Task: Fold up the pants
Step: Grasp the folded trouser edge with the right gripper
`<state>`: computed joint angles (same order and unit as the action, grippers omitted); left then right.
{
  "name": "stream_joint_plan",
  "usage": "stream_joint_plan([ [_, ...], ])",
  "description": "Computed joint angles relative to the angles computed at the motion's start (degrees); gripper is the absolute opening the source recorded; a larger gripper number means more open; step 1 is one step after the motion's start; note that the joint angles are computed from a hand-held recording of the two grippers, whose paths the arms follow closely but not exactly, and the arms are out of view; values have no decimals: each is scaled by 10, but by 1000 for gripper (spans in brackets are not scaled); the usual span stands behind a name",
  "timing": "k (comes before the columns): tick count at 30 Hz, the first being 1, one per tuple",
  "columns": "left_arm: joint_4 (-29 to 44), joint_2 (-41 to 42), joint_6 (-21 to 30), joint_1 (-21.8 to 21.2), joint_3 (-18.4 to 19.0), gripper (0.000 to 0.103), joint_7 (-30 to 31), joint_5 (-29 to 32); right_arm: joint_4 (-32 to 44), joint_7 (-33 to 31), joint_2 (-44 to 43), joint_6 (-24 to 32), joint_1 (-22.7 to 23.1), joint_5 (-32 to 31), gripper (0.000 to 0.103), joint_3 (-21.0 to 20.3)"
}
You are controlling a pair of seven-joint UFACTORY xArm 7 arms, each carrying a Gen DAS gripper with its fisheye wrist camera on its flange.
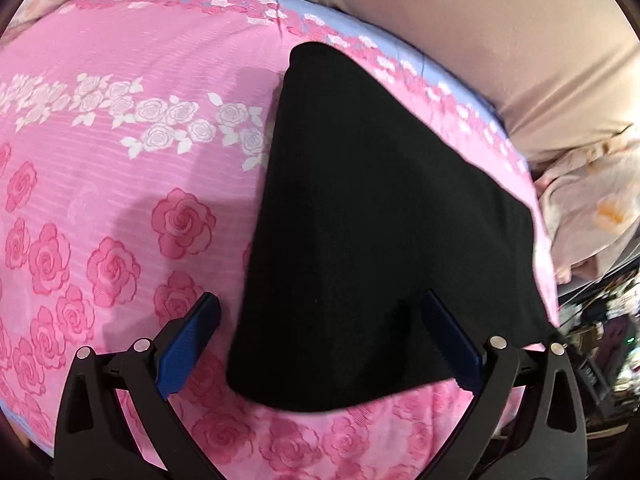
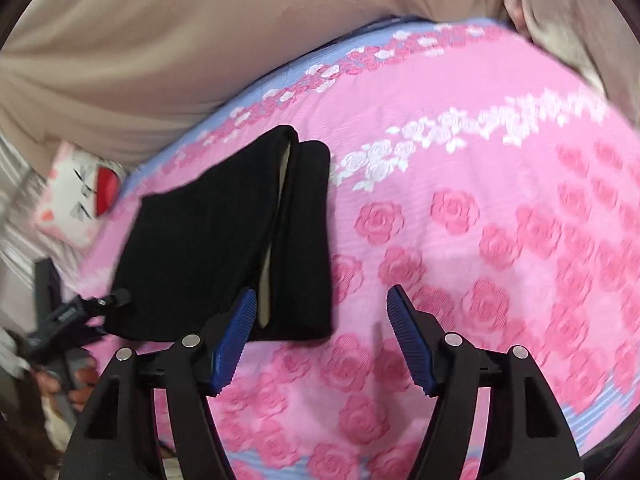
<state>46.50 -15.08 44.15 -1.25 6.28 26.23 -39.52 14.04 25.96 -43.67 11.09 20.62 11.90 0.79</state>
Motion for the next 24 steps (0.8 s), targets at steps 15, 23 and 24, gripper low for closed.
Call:
stream_joint_plan([
  [15, 127, 110, 267, 88, 12, 98, 25, -93, 60, -219, 75, -69, 361, 213, 87, -326],
  [23, 124, 100, 205, 72, -28, 98, -46, -38, 122, -250, 180, -126, 404, 270, 82, -330],
  [24, 122, 96, 194, 66, -31, 98, -53, -24, 123, -228, 201, -130, 362, 260, 70, -284],
])
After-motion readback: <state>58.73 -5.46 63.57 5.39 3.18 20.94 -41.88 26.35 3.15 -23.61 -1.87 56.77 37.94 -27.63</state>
